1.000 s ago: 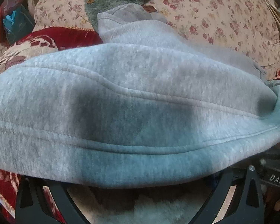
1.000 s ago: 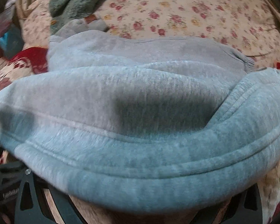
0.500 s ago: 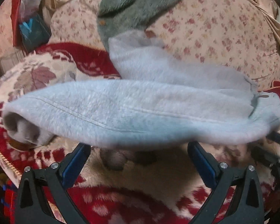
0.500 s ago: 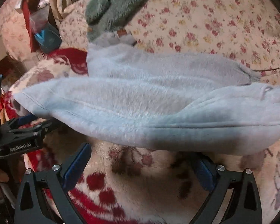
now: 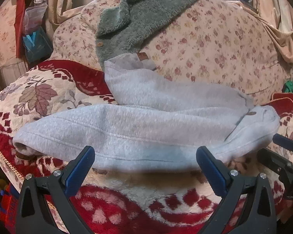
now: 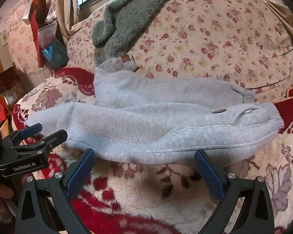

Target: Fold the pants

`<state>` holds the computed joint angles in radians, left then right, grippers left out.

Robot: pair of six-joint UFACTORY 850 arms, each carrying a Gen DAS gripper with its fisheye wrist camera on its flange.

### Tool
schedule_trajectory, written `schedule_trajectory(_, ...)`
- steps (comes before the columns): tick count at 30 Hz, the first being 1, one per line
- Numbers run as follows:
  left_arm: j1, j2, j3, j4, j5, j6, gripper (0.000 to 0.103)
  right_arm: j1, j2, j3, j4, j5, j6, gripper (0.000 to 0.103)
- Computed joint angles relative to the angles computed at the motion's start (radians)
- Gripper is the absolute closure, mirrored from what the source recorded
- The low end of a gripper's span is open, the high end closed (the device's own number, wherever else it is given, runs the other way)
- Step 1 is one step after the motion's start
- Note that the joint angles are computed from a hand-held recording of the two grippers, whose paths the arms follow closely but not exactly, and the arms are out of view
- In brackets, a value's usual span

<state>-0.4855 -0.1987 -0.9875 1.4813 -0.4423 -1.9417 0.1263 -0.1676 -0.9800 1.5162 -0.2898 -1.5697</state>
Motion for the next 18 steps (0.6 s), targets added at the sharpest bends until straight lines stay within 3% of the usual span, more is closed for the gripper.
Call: schedule_trajectory(18, -0.032, 0.007, -0.008, -0.015, -0.049, 0.006, 0.0, -0.019, 0.007, -0.003, -0.129, 0.04, 0.138, 0.0)
